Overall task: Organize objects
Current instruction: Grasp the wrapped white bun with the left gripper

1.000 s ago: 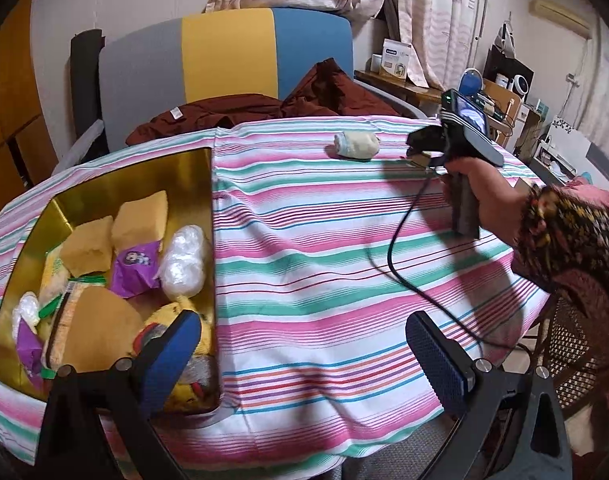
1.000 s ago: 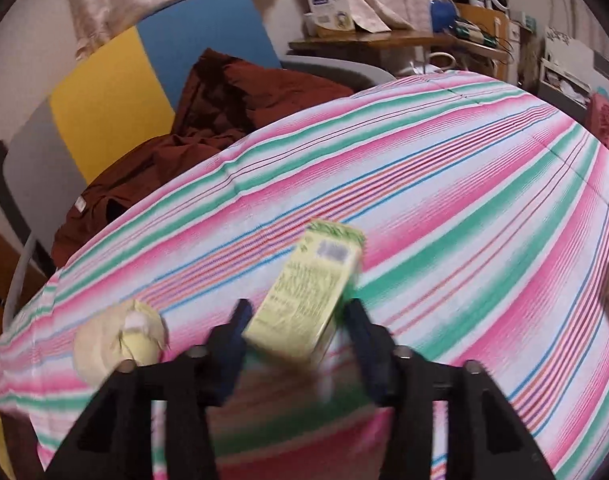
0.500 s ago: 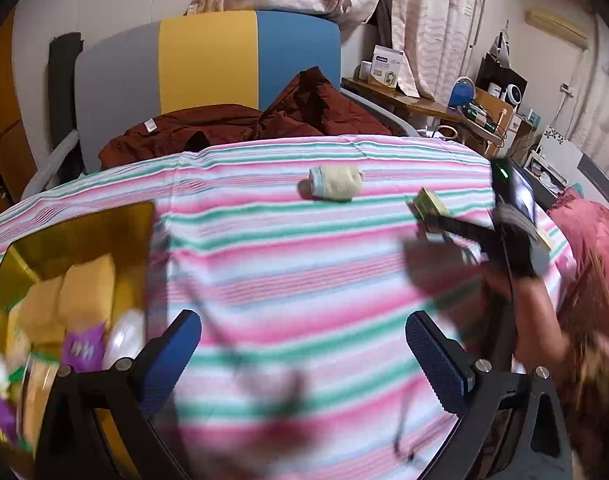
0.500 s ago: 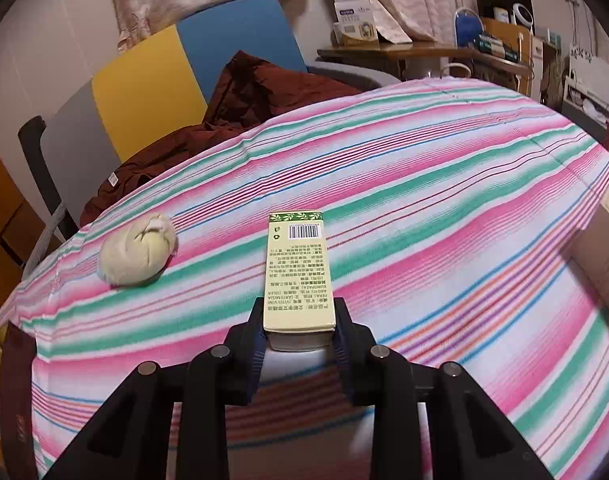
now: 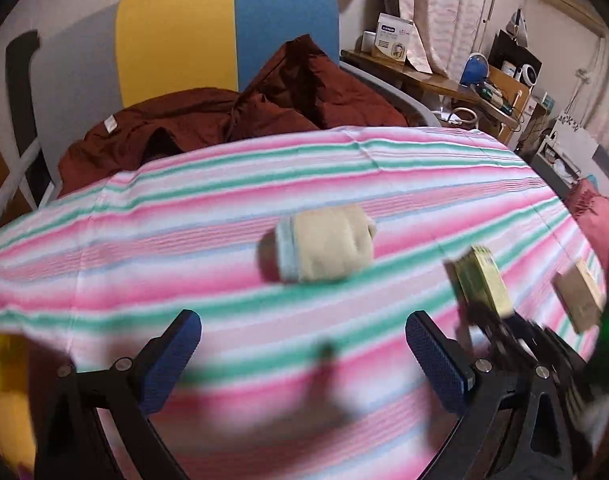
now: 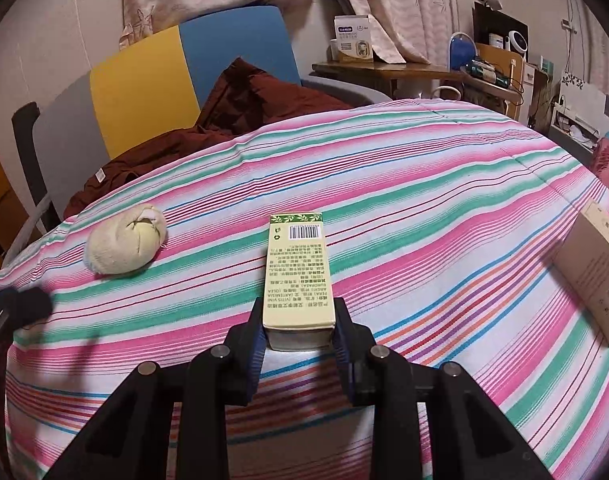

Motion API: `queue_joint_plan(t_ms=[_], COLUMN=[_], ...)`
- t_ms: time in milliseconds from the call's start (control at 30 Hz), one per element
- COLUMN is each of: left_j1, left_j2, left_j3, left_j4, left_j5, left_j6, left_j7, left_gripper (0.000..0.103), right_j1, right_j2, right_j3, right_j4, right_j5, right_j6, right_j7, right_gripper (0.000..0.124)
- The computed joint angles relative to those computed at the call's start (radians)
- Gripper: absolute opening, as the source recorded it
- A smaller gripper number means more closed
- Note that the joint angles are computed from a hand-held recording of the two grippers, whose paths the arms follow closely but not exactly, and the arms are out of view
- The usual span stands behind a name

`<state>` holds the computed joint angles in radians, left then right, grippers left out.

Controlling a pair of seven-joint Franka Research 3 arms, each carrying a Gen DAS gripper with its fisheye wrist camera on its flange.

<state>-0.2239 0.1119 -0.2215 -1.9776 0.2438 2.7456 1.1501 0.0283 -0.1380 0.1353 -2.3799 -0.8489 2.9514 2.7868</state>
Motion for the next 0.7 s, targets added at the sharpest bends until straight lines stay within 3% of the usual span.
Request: queue_joint_plan(t_ms=[133,333,567,600,633,700], left_j1=[-0.025,-0.038,-0.091,-0.096,-0.102,-0.087], left_j2=[0.087,0.183,0.246,0.25,0.253,0.257], left_j3=[0.017,0.016,0.072,0.079,0.088,0.074], left_j4=[0.102,0.192,0.253,0.256,0.258,0.252], left_j5=[0.082,0.087,0.208,0.221,0.241,0.231], left_j6=[-0.021,0.017,0.004,0.001,-0.002,0.005], left_j7=[-0.07,-0.073,-0.206,-0.223,-0.244,-0.237], left_gripper=[0.103,0.103,0.101,0.094,0.079,0.071], right_j1=[-0.007,0.003,0.013,0.014,0.016,0.017], right_j2=[0.003,0.007,0.006,0.006,0.006,0.007], right_j3=[0.004,0.002,-0.01,-0.011,-0.011,-0.013], right_j4=[0.002,0.015,0.015,0.015,0.016,0.017], right_j5=[-0.022,-0.075,-0.109,-0.112,-0.114,-0.121], right_j6=[0.003,-0.022,-0.025,-0.026,-0.027,-0.027], right_j7=[0.019,0.06,0.088,0.09,0.092,0.1], right_gripper=[0.03,0.031,0.031,0.031,0.031,0.031])
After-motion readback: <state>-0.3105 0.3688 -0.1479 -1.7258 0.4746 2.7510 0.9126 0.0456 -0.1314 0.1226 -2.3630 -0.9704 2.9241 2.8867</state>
